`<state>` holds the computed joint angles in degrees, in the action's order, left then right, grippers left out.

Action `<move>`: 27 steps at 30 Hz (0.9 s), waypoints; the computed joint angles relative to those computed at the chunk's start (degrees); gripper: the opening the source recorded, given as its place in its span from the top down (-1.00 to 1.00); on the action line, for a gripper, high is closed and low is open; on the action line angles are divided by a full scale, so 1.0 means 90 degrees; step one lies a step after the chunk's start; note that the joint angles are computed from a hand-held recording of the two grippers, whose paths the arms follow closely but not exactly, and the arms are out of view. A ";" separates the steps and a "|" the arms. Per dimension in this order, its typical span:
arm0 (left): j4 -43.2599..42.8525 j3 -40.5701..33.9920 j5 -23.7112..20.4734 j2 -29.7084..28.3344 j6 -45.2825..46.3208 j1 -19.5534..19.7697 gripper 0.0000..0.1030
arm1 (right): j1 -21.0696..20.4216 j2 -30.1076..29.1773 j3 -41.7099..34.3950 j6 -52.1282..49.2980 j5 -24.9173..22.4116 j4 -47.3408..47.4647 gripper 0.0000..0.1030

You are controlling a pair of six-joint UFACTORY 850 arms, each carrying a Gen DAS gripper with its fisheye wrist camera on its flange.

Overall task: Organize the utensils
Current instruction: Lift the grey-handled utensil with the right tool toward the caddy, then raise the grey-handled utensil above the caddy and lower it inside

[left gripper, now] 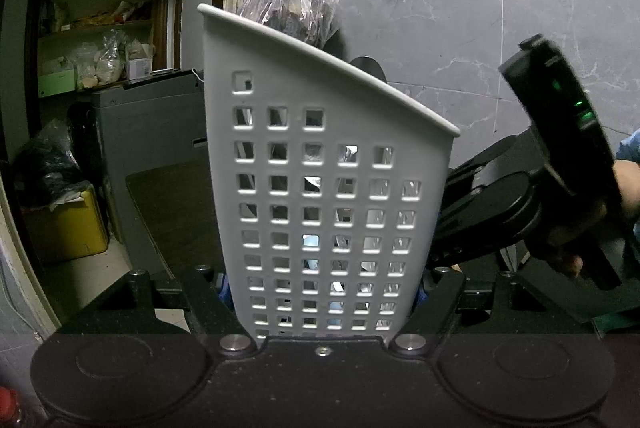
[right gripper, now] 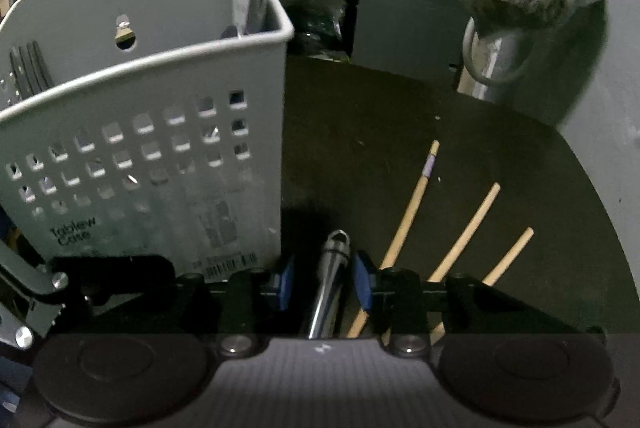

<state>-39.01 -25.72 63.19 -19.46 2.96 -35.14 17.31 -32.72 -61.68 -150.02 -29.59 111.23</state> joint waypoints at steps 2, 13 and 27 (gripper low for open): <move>0.0002 0.0001 -0.0002 0.0003 0.0003 -0.0001 -0.47 | 0.0034 -0.0112 -0.0168 0.0366 0.0190 -0.0333 0.31; 0.0001 0.0002 -0.0002 0.0005 -0.0003 -0.0003 -0.47 | -0.0205 -0.0352 -0.0397 0.1567 -0.0239 -0.0948 0.55; 0.0046 0.0014 0.0028 -0.0009 -0.0023 0.0009 -0.47 | -0.0677 0.0411 0.0844 0.0171 -0.2134 0.1600 0.62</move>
